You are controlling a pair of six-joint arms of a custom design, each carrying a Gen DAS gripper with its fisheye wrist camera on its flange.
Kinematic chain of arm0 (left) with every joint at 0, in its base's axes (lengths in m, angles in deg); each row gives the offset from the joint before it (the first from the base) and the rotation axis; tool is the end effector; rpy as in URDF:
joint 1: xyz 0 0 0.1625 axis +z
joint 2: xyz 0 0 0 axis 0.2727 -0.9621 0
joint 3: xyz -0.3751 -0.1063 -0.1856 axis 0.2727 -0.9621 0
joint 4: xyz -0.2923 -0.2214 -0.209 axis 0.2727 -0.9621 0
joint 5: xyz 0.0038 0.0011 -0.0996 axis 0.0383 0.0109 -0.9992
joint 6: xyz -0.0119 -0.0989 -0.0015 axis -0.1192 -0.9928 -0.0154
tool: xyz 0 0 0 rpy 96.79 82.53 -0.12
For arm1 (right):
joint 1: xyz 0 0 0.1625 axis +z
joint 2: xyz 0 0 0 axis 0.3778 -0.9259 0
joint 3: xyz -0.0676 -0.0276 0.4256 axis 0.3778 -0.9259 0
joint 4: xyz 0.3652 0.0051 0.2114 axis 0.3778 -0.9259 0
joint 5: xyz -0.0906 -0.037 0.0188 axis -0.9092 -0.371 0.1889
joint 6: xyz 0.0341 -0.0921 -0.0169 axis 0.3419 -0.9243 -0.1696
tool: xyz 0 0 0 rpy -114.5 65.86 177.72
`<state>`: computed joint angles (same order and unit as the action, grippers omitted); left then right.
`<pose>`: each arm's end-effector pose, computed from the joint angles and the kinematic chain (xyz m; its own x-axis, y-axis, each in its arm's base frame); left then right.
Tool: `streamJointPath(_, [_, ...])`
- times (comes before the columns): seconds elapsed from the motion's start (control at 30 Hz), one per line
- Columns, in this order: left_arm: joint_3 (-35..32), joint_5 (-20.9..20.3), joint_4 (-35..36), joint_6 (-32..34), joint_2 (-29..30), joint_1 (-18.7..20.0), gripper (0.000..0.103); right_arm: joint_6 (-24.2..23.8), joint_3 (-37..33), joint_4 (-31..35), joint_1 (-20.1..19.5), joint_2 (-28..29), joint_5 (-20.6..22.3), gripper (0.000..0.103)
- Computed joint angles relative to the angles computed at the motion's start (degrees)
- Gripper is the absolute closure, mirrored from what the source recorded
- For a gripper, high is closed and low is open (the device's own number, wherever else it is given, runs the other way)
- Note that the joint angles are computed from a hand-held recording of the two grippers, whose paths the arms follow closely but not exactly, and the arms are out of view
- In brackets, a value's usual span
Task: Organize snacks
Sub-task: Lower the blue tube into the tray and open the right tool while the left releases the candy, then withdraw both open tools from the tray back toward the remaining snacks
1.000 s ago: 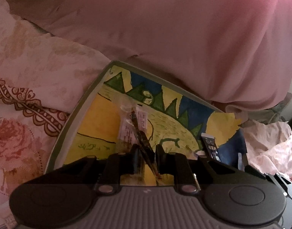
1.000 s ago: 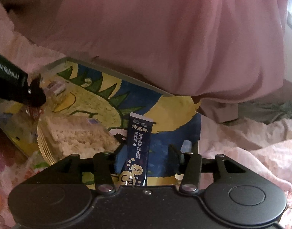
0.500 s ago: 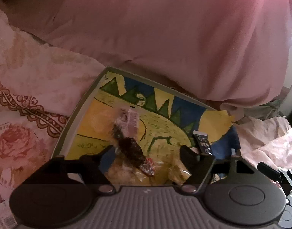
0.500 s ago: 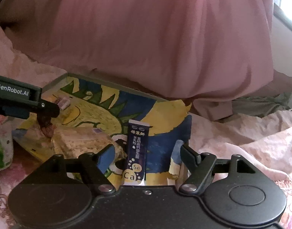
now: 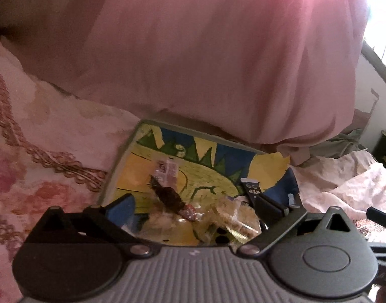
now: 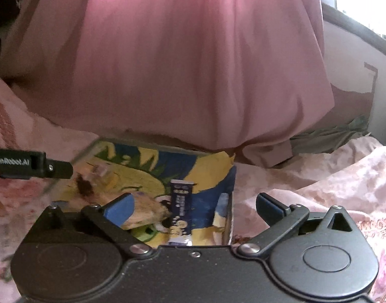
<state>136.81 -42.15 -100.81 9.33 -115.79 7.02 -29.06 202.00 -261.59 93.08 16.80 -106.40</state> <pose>-0.2173 -0.3381 0.2227 -0.8557 -0.2691 -0.4420 0.2842 0.4694 -0.8360 0.2755 -0.3747 0.1984 -0.5724 -0.3910 0.7208 -0.8147 0.3708 -0.4458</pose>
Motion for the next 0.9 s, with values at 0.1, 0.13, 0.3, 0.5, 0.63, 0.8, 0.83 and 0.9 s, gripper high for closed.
streamJointPath(0.1, [-1.32, -0.09, 15.89, -9.97, -3.45, -3.39, 0.001, -0.04, 2.31, -0.31, 0.75, -2.71, 0.87, 0.001])
streamJointPath(0.13, [-1.86, -0.24, 21.58, -14.20, -4.37, -4.73, 0.000, 0.08, 3.02, -0.50, 1.06, -3.49, 0.83, 0.001])
streamJointPath(0.3, [-3.47, -3.01, 41.12, -30.96, -5.99, -11.24, 0.000, 4.34, 6.86, 0.57, 2.20, -8.02, 0.58, 0.001])
streamJointPath(0.5, [-5.16, -7.76, 55.46, -43.00, -3.83, -18.20, 0.000, 5.72, 10.65, -0.27, 4.52, -11.01, -2.60, 0.001])
streamJointPath(0.63, [-5.15, -11.44, 61.44, -49.50, -2.89, -23.42, 0.000, 8.59, 12.97, -1.02, 6.57, -13.54, -5.72, 0.001])
streamJointPath(0.8, [-4.68, -17.30, 63.55, -52.97, -2.12, -28.52, 0.000, 12.58, 16.03, 1.40, 8.28, -17.41, -8.27, 0.001])
streamJointPath(0.83, [-4.58, -18.40, 63.97, -53.80, -1.91, -29.57, 0.000, 13.50, 16.66, 2.27, 8.80, -18.20, -9.16, 0.001])
streamJointPath(0.9, [-4.39, -20.76, 64.00, -54.73, -1.32, -31.52, 0.000, 15.52, 17.66, 4.28, 9.87, -19.44, -10.95, 0.001])
